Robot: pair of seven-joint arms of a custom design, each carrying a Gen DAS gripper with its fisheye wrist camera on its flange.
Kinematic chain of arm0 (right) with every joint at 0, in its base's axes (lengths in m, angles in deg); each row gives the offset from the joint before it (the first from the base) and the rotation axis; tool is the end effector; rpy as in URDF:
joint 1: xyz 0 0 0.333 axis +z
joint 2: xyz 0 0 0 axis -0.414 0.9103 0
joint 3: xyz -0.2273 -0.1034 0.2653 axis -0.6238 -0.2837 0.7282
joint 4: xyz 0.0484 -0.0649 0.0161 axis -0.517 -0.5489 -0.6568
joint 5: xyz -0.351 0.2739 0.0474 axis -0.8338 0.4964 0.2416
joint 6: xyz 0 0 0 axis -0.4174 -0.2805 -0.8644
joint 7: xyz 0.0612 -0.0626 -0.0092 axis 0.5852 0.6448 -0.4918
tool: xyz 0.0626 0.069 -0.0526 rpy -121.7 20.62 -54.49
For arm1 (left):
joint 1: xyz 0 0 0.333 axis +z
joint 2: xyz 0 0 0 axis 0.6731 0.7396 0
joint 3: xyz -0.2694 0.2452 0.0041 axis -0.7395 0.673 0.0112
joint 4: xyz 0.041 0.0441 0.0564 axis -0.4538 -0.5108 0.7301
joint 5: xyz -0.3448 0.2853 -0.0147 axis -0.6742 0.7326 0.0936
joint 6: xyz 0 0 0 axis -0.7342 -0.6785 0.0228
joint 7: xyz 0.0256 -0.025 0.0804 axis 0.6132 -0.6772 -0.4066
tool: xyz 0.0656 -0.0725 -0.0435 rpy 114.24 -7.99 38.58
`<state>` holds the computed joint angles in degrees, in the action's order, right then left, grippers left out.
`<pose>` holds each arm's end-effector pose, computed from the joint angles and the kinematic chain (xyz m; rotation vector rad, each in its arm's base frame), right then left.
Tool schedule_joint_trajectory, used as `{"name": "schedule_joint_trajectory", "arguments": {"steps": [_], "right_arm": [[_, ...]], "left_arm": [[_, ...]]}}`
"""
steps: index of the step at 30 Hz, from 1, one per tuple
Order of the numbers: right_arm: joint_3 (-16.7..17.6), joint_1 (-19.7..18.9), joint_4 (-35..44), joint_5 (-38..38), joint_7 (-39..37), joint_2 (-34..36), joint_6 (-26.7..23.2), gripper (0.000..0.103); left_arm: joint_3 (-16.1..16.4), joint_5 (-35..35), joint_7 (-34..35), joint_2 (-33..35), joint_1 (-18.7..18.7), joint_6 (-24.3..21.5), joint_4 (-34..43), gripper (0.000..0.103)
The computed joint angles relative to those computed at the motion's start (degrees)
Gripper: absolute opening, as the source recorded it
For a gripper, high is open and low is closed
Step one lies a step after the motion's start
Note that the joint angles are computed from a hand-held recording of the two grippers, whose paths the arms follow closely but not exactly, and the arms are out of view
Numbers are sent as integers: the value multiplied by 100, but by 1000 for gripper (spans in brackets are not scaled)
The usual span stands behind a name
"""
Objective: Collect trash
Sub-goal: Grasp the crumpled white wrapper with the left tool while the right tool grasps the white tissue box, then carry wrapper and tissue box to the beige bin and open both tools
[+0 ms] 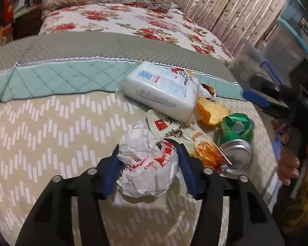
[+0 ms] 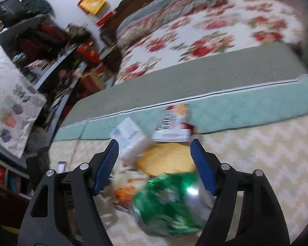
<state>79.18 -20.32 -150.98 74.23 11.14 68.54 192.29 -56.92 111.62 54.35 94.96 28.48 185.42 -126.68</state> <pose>0.7327 0.1600 0.3914 -2.1243 0.9228 0.3667 0.4970 -0.2803 0.3324 -2.3918 1.3632 -0.8305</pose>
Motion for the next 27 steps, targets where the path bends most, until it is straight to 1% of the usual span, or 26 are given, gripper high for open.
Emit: {"name": "schedule_joint_trajectory", "arguments": {"steps": [1,2,3,4,5,7,8,9,10,11,12,13,15,17,19,20,21,23,24,25,27], "right_arm": [[12,100,12,-125,-32,0,95,73],[21,242,-9,-304,-112,-17,298,73],[28,336,-7,-442,-147,-12,403,76],[25,469,8,-677,-159,0,499,80],[10,655,-10,-1010,-169,2,659,82],[-5,900,-80,-1470,-188,-13,925,90],[-35,1099,-198,-1856,-260,-43,1190,91],[-45,1203,-272,-2064,-282,-53,1375,91],[-71,1353,-415,-2338,-310,-79,1690,81],[-70,1396,-496,-2466,-340,-95,1824,66],[-37,1400,-554,-2521,-420,-124,1875,63],[87,1262,-597,-2271,-630,-193,1816,62],[271,908,-578,-1568,-984,-373,1325,61],[299,662,-525,-942,-1183,-508,890,61],[247,312,-469,-108,-1332,-646,412,61],[195,261,-484,96,-1348,-691,354,62],[91,82,-504,421,-1390,-731,257,62],[-54,-36,-544,650,-1345,-744,269,62],[-180,-165,-593,786,-1276,-716,367,62],[-233,-226,-636,838,-1242,-715,441,62],[-373,-401,-716,937,-1133,-635,629,62]], "left_arm": [[33,186,-264,-68,-11,37,-76,48],[35,264,-383,-103,-5,37,-112,47],[37,390,-561,-166,2,44,-175,47],[35,543,-787,-254,16,60,-260,47],[19,651,-980,-359,39,68,-367,47],[-31,803,-1319,-595,107,81,-600,47],[-61,827,-1418,-702,148,91,-702,47],[-94,867,-1549,-808,189,96,-804,47],[-125,925,-1718,-929,235,105,-918,47],[-156,951,-1848,-1039,280,114,-1020,47],[-187,943,-1919,-1135,321,120,-1104,47],[-215,895,-1950,-1238,356,117,-1184,47],[-283,672,-1794,-1440,385,29,-1288,47],[-366,432,-1520,-1567,388,-100,-1285,47],[-435,282,-1228,-1617,395,-180,-1178,47],[-467,235,-1064,-1591,393,-204,-1074,47],[-486,192,-902,-1530,393,-207,-953,47],[-506,60,-441,-1260,348,-151,-569,47],[-503,0,-230,-1106,320,-103,-384,47],[-493,-132,88,-877,273,-24,-127,47],[-460,-612,892,-368,159,144,419,47]]}}
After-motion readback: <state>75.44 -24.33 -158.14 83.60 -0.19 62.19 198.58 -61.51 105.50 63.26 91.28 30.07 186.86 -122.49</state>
